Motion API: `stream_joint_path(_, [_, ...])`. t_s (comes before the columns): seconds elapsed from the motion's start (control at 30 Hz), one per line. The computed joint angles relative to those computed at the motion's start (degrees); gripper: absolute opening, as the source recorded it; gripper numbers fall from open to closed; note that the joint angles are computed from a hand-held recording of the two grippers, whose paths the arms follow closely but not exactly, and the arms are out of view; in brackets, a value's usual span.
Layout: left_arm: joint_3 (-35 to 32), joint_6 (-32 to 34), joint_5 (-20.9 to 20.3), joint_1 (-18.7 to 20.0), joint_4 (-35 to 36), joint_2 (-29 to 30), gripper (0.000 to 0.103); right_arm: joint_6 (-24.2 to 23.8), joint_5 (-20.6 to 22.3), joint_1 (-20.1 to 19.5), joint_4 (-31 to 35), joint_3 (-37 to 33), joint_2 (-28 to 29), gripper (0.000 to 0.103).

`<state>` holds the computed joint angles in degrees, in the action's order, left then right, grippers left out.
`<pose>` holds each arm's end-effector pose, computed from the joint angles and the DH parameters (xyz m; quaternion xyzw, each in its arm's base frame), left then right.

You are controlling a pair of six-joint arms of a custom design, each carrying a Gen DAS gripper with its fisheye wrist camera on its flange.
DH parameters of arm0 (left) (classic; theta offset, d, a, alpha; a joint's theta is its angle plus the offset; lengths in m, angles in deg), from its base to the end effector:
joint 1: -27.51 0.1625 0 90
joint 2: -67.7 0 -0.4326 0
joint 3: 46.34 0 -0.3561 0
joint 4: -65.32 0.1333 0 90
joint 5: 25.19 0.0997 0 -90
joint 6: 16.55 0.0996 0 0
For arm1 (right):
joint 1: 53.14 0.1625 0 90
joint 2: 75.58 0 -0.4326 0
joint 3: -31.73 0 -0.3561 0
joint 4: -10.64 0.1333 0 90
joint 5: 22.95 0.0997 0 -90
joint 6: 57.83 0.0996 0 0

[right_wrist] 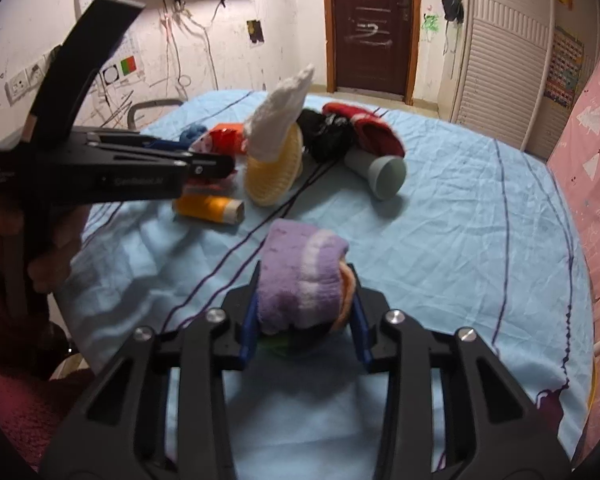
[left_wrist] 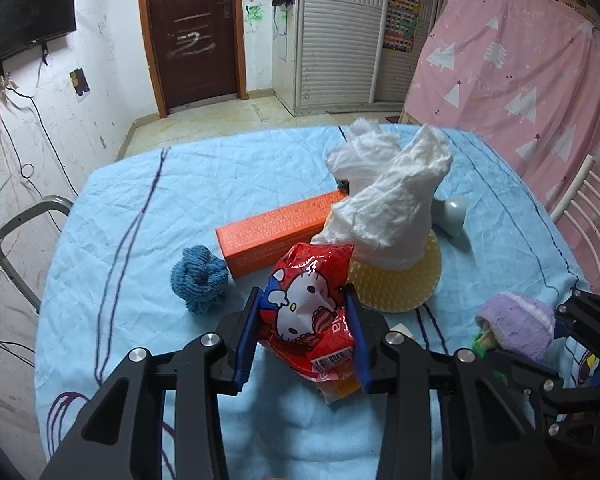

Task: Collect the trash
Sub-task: 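Grasp the red Hello Kitty snack bag with the left tool, then drop the snack bag into the yellow bucket with the left tool while the right tool drops the sock bundle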

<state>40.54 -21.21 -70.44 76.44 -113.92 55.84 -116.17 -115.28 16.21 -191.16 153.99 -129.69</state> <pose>-0.2602 -0.6082 -0.1367 0.2419 0.8864 -0.2522 0.3036 -0.0649 -0.5387 0.1793 0.2926 -0.8808 0.2748 0.2510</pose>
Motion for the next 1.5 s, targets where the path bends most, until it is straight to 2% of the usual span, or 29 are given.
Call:
stream_joint_path(0.27, [3.18, 0.7, 1.23, -3.44, -4.94, -1.84, 0.031, 1.41, 4.76, -1.68, -1.49, 0.97, -3.7, 0.036])
stream_joint_path(0.4, [2.91, 1.77, 0.48, -5.73, -6.73, -1.61, 0.031, 2.63, 6.91, -3.21, -3.08, 1.45, -5.95, 0.036])
stream_joint_path(0.77, [-5.16, 5.58, -5.22, -10.63, -3.34, 3.65, 0.031, 6.96, 11.93, -10.54, -7.1, 2.44, -13.18, 0.036])
stream_joint_path(1.17, [-21.17, 7.66, -12.99, -13.62, 7.97, 12.71, 0.031, 10.26, 15.36, -18.2, -7.57, 1.28, -17.75, 0.036])
stream_joint_path(1.33, [-31.28, 9.19, -19.71, -13.52, 14.23, 17.59, 0.031, 12.63, 16.13, -21.22, -7.23, 0.27, -18.67, 0.036])
stream_joint_path(1.5, [-43.02, 9.25, -22.96, -13.64, 22.43, 23.69, 0.031, 14.21, 16.01, -23.38, -7.13, -0.7, -19.03, 0.036])
